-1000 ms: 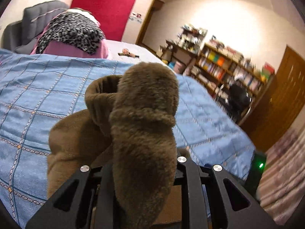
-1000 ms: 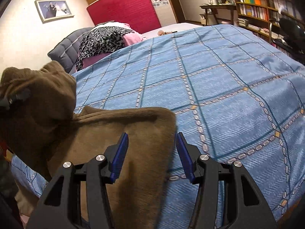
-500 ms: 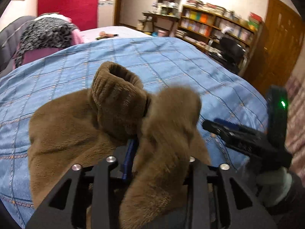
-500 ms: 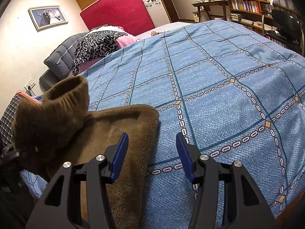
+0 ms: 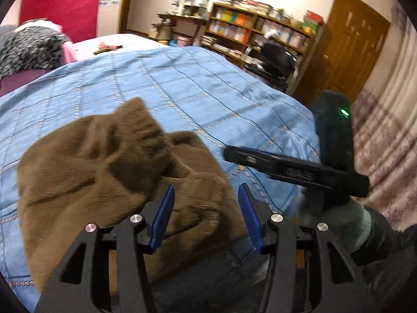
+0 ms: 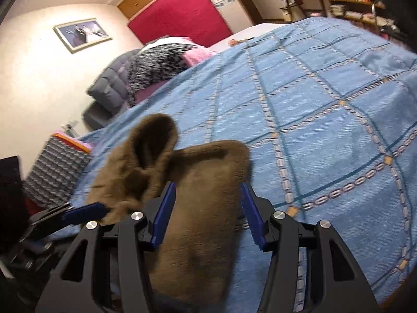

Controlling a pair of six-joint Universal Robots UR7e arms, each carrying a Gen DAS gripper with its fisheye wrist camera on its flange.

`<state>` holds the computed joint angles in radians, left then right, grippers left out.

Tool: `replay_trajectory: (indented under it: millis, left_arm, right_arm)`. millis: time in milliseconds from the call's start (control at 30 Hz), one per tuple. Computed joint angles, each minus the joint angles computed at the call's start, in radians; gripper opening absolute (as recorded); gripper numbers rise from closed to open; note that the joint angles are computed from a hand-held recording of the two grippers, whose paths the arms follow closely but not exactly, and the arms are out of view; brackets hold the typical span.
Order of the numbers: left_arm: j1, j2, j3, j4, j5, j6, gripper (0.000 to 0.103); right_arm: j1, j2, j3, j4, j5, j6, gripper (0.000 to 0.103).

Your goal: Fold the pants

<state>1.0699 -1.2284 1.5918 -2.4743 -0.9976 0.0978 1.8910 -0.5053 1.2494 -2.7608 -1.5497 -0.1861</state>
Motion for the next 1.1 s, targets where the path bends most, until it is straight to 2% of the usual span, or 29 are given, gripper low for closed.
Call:
replay_trajectory:
  millis: [133,233,367,533,567,633,700,833,900,1033,1100]
  left_arm:
    - [0.004,-0.016,0.001,-0.053,0.080,-0.007,0.051]
    - [0.007,-0.017,0.003,-0.086,0.146,0.012,0.051]
    - [0.019,0.014,-0.012,-0.106,0.186,0.081,0.051]
    - [0.036,0.058,-0.019,-0.089,0.219,0.159,0.051]
    - [0.040,0.066,-0.025,-0.073,0.222,0.157,0.049]
    - [0.049,0.079,-0.035,-0.045,0.230,0.136,0.031]
    - [0.053,0.085,-0.040,-0.031,0.235,0.110,0.019]
    - [0.046,0.044,-0.024,-0.047,0.183,0.104,0.014]
    - [0.034,0.008,0.000,-0.055,0.151,0.125,0.014]
    - [0.017,-0.064,0.038,-0.029,0.079,0.161,0.013]
    - [0.017,-0.090,0.055,0.005,0.040,0.180,0.013]
  right_arm:
    - [0.003,-0.018,0.012,0.053,0.101,-0.030,0.053]
    - [0.016,-0.015,0.002,0.103,0.137,-0.070,0.053]
    - [0.035,0.010,-0.032,0.189,0.113,-0.114,0.053]
    - [0.036,0.020,-0.041,0.217,0.058,-0.097,0.053]
    - [0.035,0.020,-0.041,0.218,0.053,-0.094,0.053]
    - [0.032,0.022,-0.046,0.225,0.046,-0.090,0.053]
    - [0.031,0.023,-0.049,0.231,0.048,-0.088,0.053]
    - [0.023,0.021,-0.057,0.238,0.075,-0.062,0.055]
    - [0.018,0.021,-0.066,0.229,0.094,-0.026,0.069]
    - [0.010,0.028,-0.104,0.234,0.166,0.027,0.074]
    - [0.007,0.036,-0.126,0.246,0.212,0.051,0.081]
